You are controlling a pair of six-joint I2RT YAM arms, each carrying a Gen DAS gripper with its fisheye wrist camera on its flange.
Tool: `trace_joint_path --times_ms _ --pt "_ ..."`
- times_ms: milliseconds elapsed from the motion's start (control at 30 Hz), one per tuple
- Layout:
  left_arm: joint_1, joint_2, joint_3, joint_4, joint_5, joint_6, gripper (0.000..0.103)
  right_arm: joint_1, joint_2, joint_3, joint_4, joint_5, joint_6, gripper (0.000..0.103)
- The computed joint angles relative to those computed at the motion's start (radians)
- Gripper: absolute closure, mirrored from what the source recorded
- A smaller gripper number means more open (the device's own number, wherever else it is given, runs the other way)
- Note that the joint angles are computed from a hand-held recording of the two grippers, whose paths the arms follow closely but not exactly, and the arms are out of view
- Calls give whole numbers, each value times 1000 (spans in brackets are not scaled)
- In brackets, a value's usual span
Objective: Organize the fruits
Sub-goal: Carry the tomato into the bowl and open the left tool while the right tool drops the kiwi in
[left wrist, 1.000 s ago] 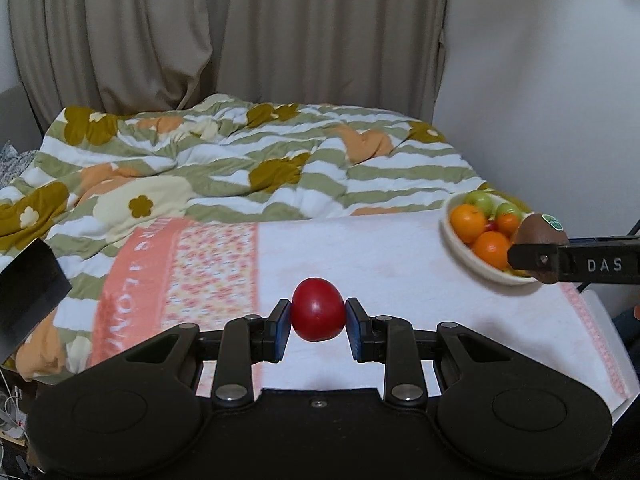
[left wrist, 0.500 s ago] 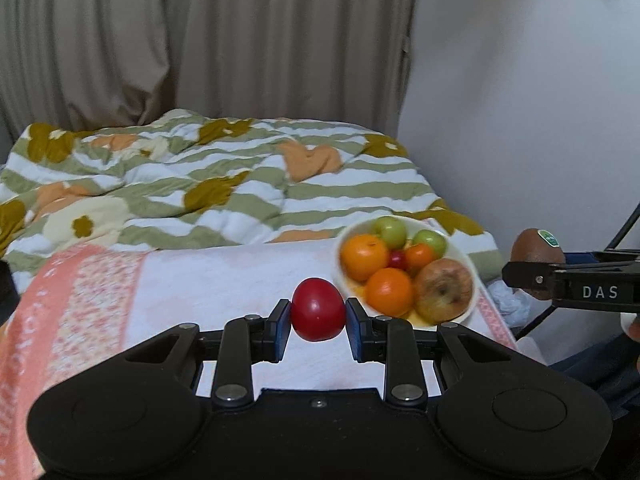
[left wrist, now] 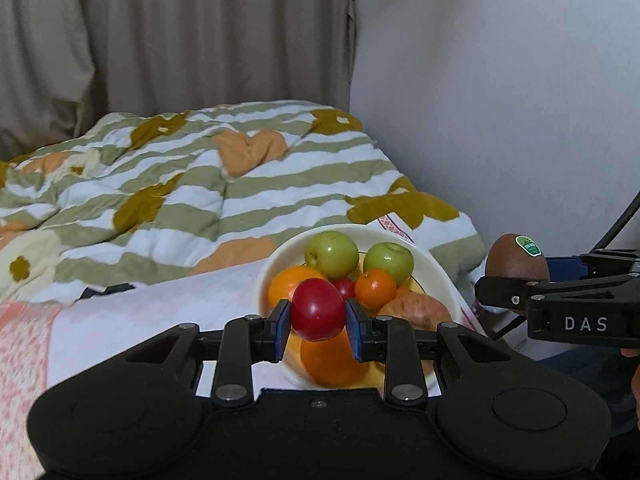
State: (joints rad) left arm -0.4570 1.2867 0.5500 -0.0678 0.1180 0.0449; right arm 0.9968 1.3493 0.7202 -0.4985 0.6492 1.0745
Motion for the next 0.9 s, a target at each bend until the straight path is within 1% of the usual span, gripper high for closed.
trace_joint_path --times_ms 200,400,433,467,500,533,567,600,633,767,900 --pt "-33 190 84 58 -2 42 71 -105 38 -31 103 -61 -60 28" --pt "-56 264 121 68 1 75 69 -165 56 -51 139 -89 -73 28" --pt "-55 266 122 68 1 79 67 -173 56 -55 142 -92 -72 28" --pt "-53 263 120 69 3 82 56 -178 57 -55 143 -93 -70 28" --pt "-50 259 117 72 7 84 42 -183 58 -55 144 -93 -68 28" --pt "-46 253 113 77 12 86 33 -188 55 -57 145 -92 -69 28" --pt "-43 244 105 86 11 86 18 -194 55 -57 147 -94 -73 28" --pt "-39 230 93 97 6 86 13 -198 55 -57 149 -94 -74 28" --pt "-37 218 86 103 3 88 11 -202 55 -56 151 -96 -79 28" --pt "-13 188 79 84 1 93 11 -213 71 -44 164 -104 -101 28" --pt "17 157 68 62 -7 93 10 -237 107 -30 208 -137 -137 28"
